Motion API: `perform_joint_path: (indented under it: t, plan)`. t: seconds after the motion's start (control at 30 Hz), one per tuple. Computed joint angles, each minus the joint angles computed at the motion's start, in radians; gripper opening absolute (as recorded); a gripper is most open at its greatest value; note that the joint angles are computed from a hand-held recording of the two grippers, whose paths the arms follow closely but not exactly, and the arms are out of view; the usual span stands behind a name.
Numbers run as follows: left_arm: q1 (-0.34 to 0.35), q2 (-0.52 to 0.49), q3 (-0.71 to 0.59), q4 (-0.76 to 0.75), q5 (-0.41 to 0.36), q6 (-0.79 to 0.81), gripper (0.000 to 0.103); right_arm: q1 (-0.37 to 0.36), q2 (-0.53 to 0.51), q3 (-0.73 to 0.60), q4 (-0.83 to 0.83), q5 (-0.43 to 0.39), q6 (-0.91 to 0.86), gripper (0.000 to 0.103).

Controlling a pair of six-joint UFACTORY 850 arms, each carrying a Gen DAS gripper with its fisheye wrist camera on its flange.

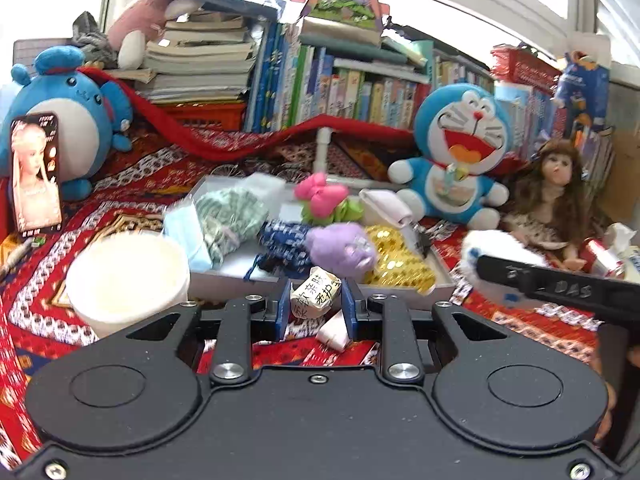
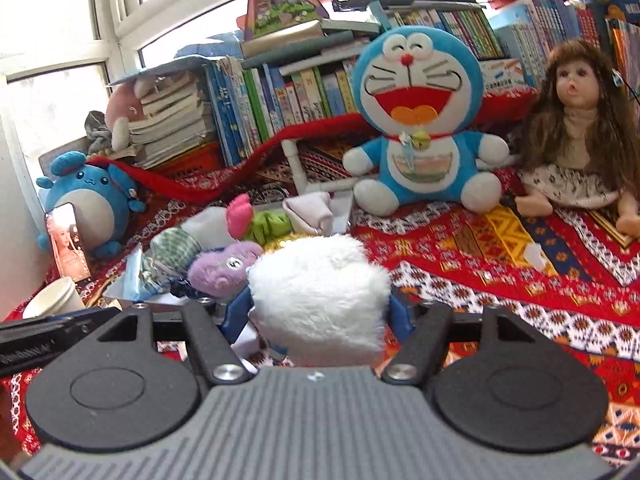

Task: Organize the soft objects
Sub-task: 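Grasp the small beige packet with the left tool while the right tool lifts the fluffy ball, then carry the beige packet and fluffy ball with both tools over the tray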

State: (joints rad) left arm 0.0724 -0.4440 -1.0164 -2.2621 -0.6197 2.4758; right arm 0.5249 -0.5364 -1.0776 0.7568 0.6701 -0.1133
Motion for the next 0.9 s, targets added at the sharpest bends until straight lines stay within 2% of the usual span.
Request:
perform_joint_path:
  t: [0.1, 0.33, 0.43, 0.5, 0.63, 0.73, 0.8, 0.9]
  plan:
    - [0.012, 0.012, -0.037, 0.095, 0.009, -0.076, 0.025, -0.008, -0.001, -0.029, -0.002, -0.030, -0.038, 0.071]
    - [0.022, -0.044, -0.250, 0.564, 0.068, -0.566, 0.025, -0.039, -0.024, -0.130, -0.022, -0.154, -0.093, 0.071]
    - [0.005, -0.082, -0.335, 0.673, 0.120, -0.673, 0.025, -0.055, -0.043, -0.187, -0.029, -0.219, -0.129, 0.071]
    - [-0.006, -0.120, -0.402, 0.782, 0.144, -0.798, 0.025, -0.066, -0.062, -0.228, -0.044, -0.262, -0.138, 0.071]
    - [-0.020, -0.207, -0.541, 1.039, 0.146, -1.157, 0.025, -0.086, -0.111, -0.317, -0.070, -0.348, -0.125, 0.071]
    - [-0.034, -0.243, -0.576, 1.038, 0.186, -1.230, 0.025, -0.103, -0.151, -0.375, -0.179, -0.391, -0.014, 0.071]
    - [-0.043, -0.264, -0.593, 1.036, 0.202, -1.263, 0.025, -0.109, -0.180, -0.420, -0.149, -0.428, -0.035, 0.071]
    - [-0.055, -0.299, -0.626, 1.119, 0.220, -1.389, 0.025, -0.118, -0.222, -0.483, -0.052, -0.481, -0.121, 0.071]
